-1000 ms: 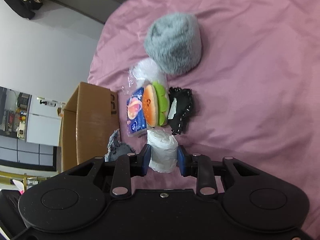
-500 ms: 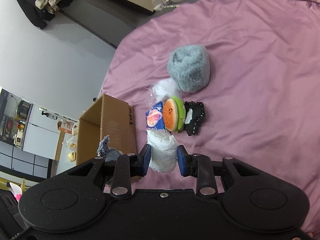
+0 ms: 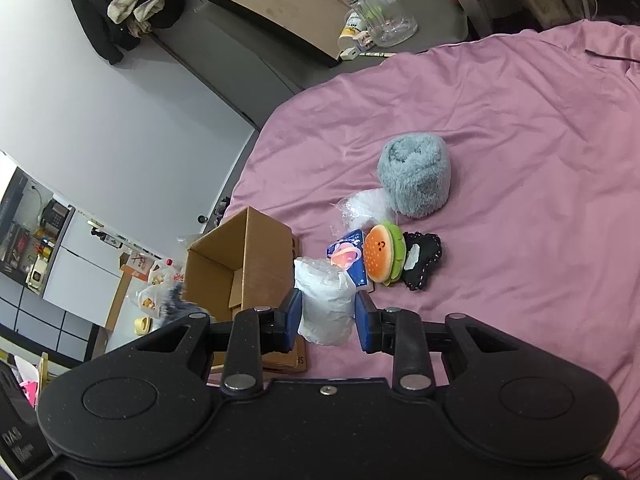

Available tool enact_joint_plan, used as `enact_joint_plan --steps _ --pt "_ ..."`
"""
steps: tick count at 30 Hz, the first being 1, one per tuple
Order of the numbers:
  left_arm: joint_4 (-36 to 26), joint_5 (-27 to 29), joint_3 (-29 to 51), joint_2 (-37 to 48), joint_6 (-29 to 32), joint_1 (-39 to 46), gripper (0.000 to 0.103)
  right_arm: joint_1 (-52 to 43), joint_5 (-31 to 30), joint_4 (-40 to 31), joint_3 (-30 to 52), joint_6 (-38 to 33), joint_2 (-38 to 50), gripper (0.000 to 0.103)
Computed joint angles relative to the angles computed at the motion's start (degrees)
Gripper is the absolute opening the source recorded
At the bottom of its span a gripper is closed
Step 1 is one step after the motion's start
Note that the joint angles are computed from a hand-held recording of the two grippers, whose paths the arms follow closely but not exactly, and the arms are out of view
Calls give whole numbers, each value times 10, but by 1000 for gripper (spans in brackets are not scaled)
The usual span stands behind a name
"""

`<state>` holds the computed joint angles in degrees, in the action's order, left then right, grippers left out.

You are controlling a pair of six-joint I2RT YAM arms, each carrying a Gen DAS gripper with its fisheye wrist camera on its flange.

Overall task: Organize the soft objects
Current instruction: 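Carry the knit pouch and white sock over the cardboard box with both tools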

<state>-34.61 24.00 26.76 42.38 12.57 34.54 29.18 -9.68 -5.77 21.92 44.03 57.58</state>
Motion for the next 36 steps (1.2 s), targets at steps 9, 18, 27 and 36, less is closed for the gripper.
enact_joint_plan --steps 9,18,27,36 --pt "-17 83 48 62 93 127 17 103 100 -1 27 42 -17 29" --pt "-6 119 82 136 137 184 17 187 174 63 48 91 49 29" --pt "56 110 112 241 126 173 17 217 188 146 79 115 161 29" --pt "137 79 133 351 83 122 17 203 169 218 116 128 268 29"
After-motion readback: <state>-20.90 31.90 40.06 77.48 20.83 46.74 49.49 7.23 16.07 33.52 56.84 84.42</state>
